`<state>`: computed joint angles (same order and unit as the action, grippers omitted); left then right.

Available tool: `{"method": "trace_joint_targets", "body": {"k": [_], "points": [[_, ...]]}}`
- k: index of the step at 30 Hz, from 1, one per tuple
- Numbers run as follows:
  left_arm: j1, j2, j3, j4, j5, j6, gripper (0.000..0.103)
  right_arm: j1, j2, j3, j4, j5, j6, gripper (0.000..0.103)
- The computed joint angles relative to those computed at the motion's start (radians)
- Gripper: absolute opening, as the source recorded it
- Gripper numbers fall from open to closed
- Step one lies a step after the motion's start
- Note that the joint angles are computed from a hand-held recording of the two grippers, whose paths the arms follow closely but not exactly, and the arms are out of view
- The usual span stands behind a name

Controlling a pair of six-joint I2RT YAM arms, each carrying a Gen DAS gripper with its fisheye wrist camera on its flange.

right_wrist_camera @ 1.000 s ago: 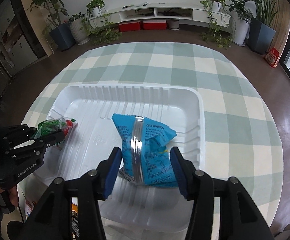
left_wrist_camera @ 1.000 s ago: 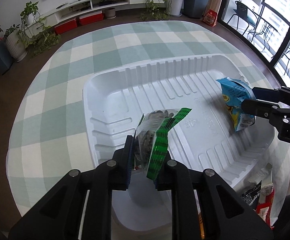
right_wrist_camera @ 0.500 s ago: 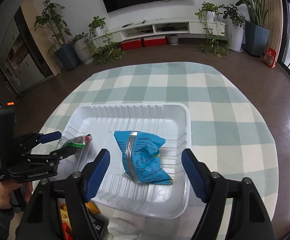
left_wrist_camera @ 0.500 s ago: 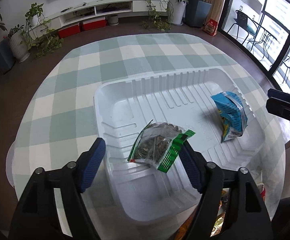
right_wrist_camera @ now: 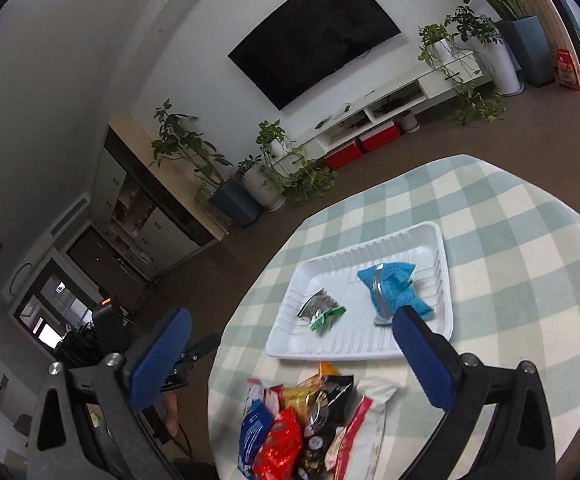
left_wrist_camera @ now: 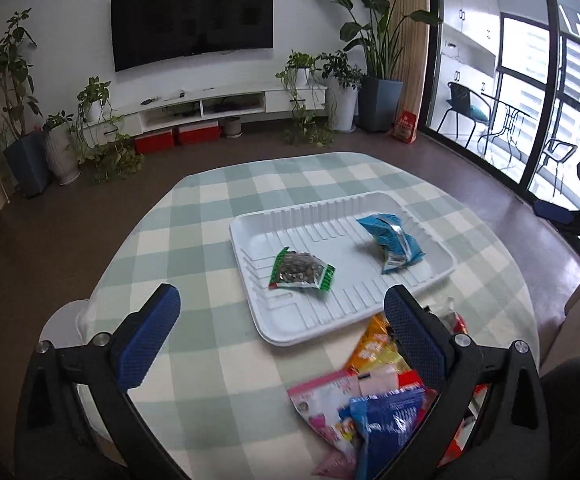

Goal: Organize snacks
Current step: 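Grasp the blue biscuit packet with the left tool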

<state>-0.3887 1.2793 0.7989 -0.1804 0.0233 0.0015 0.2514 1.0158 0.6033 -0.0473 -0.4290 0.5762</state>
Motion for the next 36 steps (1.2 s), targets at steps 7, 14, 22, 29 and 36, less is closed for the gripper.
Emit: {"method": "trace_joint_targets", "body": {"k": [7,14,22,29,36], "points": [[-0.102,-0.352,-0.242,-0.151,-0.026,-0.132,0.103,0.211,-0.257,-0.188,-0.107,0.137,0.164,0.103],[-0.271,-0.528,-0.442,-0.165,-0.034,-0.322,0.103,0.411,-0.447,-0.423,-0.055,0.184,0.466,0.099],[-0.415,-0.336,-0.421,-0.060,-0.143,-0.347,0.086,0.562,-0.546,-0.437,-0.144,0.371,0.519,0.099],[-0.312,-0.173,-0.373,0.004,-0.059,-0.285,0.051,0.608,-0.544,-0.374,-0.256,0.487,0.458,0.098],[-0.268,-0.044,-0.303,-0.019,-0.043,-0.230,0.051,0.636,-0.447,-0.362,-0.221,0.516,0.436,0.096]]}}
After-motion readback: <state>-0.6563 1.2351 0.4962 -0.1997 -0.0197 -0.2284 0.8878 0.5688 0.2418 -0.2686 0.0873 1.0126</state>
